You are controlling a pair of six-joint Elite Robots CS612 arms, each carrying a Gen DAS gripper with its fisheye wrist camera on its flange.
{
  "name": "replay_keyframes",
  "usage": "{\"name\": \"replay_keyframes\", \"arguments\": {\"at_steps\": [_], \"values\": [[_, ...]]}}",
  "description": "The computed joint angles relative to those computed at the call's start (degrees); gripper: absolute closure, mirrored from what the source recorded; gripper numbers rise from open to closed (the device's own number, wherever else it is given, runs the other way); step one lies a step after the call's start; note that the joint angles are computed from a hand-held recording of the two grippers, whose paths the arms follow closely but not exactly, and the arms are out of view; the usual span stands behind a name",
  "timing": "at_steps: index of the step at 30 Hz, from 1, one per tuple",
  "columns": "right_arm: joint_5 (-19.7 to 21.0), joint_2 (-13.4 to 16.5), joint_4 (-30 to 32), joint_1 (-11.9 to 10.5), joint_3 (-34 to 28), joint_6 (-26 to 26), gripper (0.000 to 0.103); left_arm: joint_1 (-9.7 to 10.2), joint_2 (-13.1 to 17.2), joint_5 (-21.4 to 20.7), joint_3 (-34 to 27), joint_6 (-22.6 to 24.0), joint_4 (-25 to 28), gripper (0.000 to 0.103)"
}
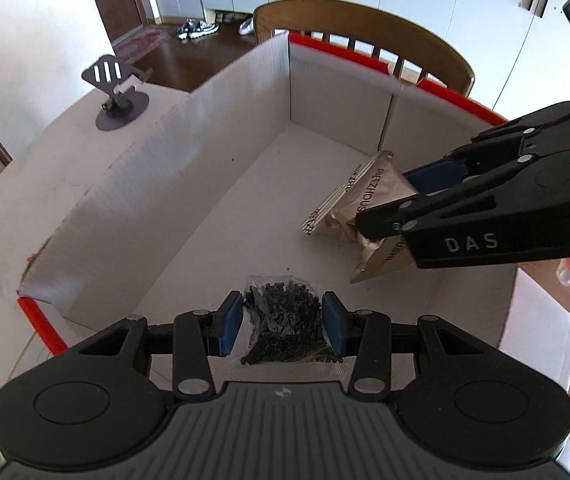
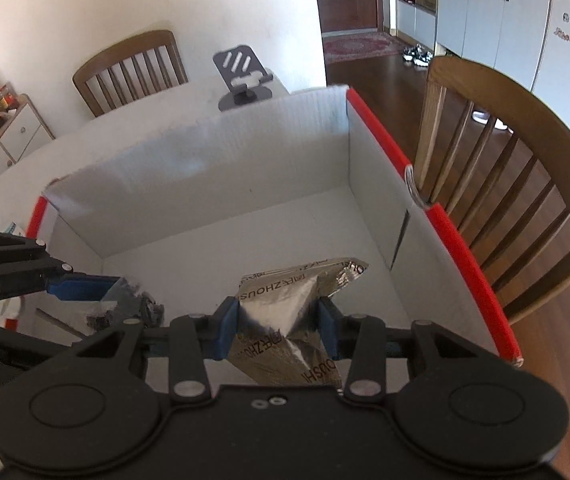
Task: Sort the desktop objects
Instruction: 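Lift and carry both held bags over into the red shoebox, then open left tool to drop the black bag while right tool releases the foil bag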
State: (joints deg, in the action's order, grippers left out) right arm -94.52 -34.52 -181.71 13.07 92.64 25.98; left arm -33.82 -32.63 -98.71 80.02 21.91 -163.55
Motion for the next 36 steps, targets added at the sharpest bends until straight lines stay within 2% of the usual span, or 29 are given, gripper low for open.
{"name": "replay_keyframes", "arguments": {"at_steps": [10,18,20,22,24,30,36], "values": [[1.55,0.12,2.13,-0.50,-0.17,-0.03,0.062,-0.16,1.02,0.38,-3.01,-0.53,6.76,0.061],[2.18,0.04,2.17,-0.61,-0.01,-0.52,0.059,-0.21,1.21,0.10,-3.28,-0.64,8.57,0.061],[2.36,0.01,2.19,-0.65,-0.02,-0.55,0.057,-0.17,1.28,0.12,-3.32,-0.97,8.49,0.059],[2.77,0.00,2.00,-0.74,0.04,-0.14,0.054,-0.06,1.32,-0.26,-3.43,-1.22,8.40,0.052],[2.90,-0.05,1.89,-0.73,0.06,0.01,0.050,0.06,1.16,-0.95,-3.15,-1.29,7.89,0.041],[3.00,-0.63,0.72,-0.53,0.80,0.41,0.034,0.33,0.40,-1.93,-1.87,-2.12,5.74,0.040],[4.02,-1.49,-1.14,-0.68,1.90,1.56,0.032,0.76,-0.63,-3.57,-0.30,-3.79,2.90,0.039]]}}
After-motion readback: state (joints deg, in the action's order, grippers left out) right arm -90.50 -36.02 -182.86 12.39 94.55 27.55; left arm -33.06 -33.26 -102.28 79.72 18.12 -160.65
